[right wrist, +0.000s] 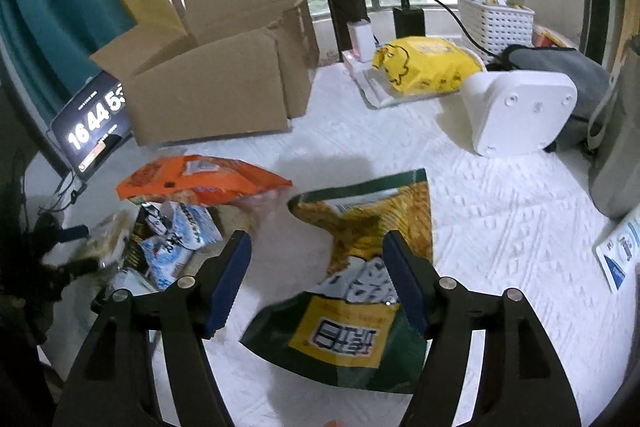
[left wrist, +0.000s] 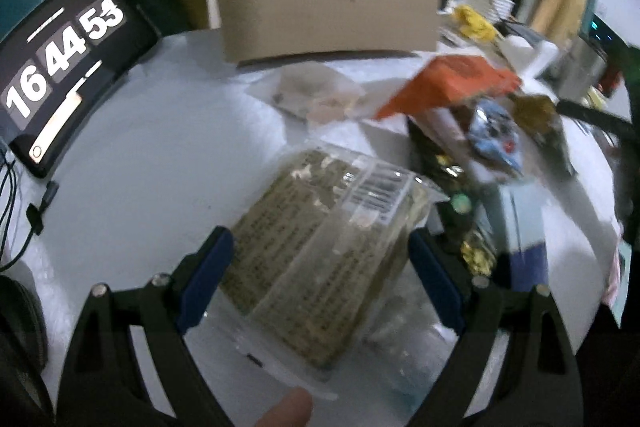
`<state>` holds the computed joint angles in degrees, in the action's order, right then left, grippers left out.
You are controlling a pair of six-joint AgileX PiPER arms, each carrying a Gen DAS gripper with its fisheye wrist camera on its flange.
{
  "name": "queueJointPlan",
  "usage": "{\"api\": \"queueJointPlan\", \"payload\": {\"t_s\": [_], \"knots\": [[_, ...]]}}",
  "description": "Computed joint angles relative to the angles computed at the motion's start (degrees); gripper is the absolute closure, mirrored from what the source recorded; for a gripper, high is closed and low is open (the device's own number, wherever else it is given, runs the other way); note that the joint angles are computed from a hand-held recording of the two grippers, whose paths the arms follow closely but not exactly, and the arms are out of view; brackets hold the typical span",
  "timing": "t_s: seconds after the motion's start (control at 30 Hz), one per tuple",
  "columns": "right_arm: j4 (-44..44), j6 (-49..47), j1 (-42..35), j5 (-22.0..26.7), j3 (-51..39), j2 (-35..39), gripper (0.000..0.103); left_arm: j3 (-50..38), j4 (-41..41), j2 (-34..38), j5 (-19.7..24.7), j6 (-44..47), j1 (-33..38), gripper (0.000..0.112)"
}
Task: Organize snacks
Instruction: 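Grasp the clear biscuit pack with left gripper while right grasps green-yellow chip bag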
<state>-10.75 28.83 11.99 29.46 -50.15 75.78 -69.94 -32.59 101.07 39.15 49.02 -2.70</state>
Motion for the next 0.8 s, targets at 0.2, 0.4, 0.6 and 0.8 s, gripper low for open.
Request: {"api": "queueJointPlan", "payload": {"t_s": [0.2,0.4,0.6,0.8], "knots": [[1.7,-0.9,-1.5,-0.2,1.7,0.5,0.027,-4.6,6.9,3.4,-2.3,-8.1,-2.1,0.022],[4.3,-3.5,-2.4,-0.8,2.5,2.1,0.025,-11.0,8.0,7.6,0.1,-7.7,-2.4,0.022],[3.9,-2.4,-3.1,-1.6,2.4,4.0,0.025,-18.5,5.8,13.2,7.4,-3.8,-0.9,0.015],[3.3,-1.7,-3.8,-2.4,2.6,5.2,0.025,-15.2,3.7,12.1,9.5,4.7,-0.2,0.013]]}}
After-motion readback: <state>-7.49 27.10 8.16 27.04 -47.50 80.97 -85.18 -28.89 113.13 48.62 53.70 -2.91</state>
